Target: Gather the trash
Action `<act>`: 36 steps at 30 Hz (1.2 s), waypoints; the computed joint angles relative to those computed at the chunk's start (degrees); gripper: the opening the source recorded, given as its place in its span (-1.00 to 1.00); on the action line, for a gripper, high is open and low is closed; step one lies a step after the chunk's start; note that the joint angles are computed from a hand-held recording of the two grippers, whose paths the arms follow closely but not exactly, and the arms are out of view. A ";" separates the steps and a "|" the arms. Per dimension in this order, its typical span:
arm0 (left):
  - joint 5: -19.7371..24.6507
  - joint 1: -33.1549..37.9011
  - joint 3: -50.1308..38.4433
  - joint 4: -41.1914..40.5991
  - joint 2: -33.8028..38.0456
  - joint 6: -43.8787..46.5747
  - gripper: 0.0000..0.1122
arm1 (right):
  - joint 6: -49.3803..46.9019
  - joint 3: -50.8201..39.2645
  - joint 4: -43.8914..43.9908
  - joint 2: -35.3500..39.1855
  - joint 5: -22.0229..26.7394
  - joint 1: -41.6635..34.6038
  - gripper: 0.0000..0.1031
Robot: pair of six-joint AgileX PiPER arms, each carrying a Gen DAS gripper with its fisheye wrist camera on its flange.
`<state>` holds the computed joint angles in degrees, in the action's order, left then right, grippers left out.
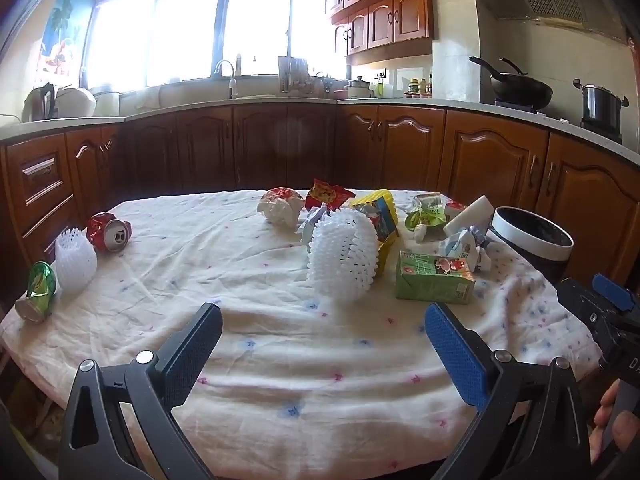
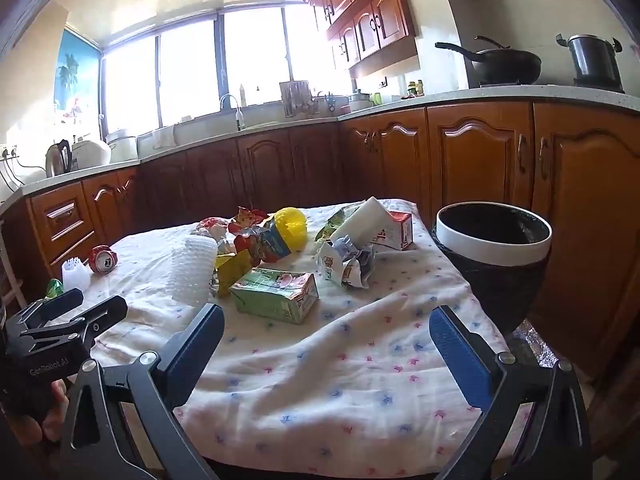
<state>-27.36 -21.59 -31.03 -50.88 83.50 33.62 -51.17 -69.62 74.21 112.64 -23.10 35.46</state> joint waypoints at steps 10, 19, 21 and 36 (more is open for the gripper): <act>-1.26 -0.73 0.52 0.08 -0.56 0.18 0.82 | -0.34 -0.05 0.39 -0.23 0.29 -0.25 1.00; -1.00 -0.43 0.52 0.66 -0.62 -0.27 0.82 | -0.79 -0.01 0.81 -0.38 0.29 -0.20 1.00; -0.78 -0.20 0.31 0.99 -0.41 -0.44 0.82 | -0.62 0.05 0.64 -0.37 0.32 -0.19 1.00; -0.78 -0.24 0.09 1.25 0.10 -0.61 0.82 | -0.34 -0.03 0.54 -0.20 0.89 -0.36 1.00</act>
